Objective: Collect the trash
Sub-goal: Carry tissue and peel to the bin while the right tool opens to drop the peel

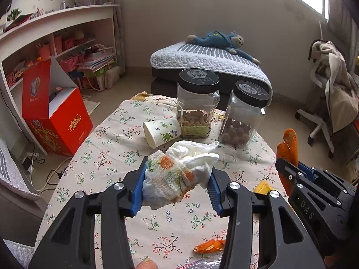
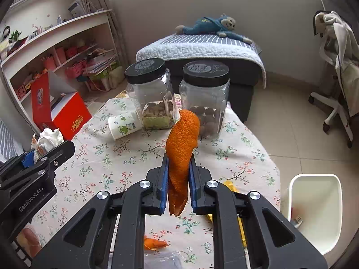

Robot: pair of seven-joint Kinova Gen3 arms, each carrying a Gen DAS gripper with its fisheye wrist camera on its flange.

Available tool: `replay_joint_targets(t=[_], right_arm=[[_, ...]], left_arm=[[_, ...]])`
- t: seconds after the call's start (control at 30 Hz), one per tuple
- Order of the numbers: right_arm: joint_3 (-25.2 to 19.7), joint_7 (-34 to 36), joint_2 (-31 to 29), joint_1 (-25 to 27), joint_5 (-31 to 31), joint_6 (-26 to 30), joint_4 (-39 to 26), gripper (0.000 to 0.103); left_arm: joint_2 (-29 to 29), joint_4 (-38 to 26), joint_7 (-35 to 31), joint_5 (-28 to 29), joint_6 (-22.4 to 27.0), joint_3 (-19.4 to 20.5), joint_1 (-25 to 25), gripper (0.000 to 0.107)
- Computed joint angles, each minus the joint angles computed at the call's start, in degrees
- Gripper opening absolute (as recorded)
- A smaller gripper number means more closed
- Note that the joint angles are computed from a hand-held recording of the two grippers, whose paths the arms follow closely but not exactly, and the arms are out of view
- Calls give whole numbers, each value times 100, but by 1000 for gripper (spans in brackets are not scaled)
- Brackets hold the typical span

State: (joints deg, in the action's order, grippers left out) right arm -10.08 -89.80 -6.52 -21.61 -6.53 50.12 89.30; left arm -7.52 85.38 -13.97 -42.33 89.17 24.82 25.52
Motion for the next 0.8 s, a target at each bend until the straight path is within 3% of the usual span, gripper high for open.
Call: replay_joint_targets(t=[0.33, 0.8], right_arm=[[36, -39, -463, 209, 427, -566, 375, 15], [376, 373, -723, 553, 308, -620, 524, 15]], left_arm=[[494, -383, 315, -517, 238, 111, 623, 47], [1137, -956, 311, -838, 156, -439, 1653, 47]])
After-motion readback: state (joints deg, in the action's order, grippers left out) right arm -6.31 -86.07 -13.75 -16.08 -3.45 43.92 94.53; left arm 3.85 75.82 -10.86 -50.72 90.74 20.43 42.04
